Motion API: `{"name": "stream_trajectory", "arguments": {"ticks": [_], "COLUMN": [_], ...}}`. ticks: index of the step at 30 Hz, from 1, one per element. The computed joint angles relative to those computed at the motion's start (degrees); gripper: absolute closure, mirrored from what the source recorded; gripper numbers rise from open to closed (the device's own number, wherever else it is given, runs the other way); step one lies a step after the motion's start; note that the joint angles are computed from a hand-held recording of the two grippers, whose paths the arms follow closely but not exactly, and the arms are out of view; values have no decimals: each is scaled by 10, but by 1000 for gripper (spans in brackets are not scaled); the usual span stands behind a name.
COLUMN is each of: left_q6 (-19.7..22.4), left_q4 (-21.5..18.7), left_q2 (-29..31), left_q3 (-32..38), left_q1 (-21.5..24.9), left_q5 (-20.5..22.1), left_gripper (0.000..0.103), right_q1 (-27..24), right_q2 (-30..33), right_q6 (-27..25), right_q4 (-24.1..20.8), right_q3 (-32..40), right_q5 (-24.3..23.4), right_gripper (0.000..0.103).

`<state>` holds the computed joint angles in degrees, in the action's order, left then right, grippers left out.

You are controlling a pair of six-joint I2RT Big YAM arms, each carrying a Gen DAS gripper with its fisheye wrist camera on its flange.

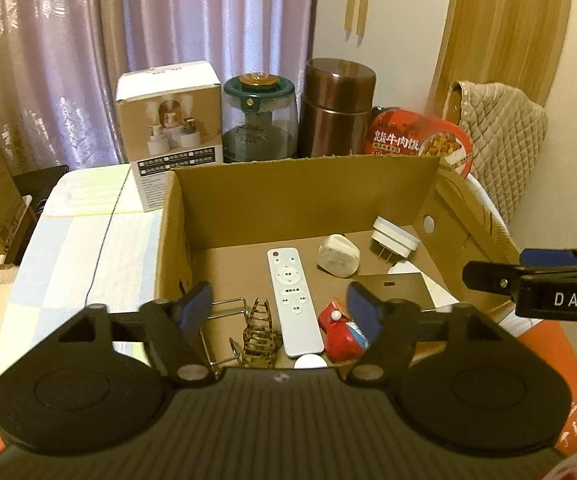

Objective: Organize rigid objects
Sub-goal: 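Lower and open left tool to drop the remote while right releases the plate, then withdraw both tools from the box back over the orange mat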

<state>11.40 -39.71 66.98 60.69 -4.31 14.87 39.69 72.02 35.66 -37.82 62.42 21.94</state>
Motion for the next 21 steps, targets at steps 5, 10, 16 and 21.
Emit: {"name": "stream_trajectory", "arguments": {"ticks": [5,10,16,21], "left_q6": [-6,-11,-20,-10], "left_q4": [-24,-51,-91,-131], "left_q2": [-35,-81,-145,-203], "left_q3": [-5,-14,-25,-32], "left_q1": [14,33,65,93], "left_q5": [12,20,41,50], "left_gripper": [17,8,4,2], "right_q1": [12,32,77,128], "right_q2": [-21,-46,-81,-104], "right_q6": [21,37,62,87], "right_q4": [-42,-88,-143,-182], "right_q3": [7,18,29,35], "right_q5": [6,15,41,79], "right_gripper": [18,18,18,18]}}
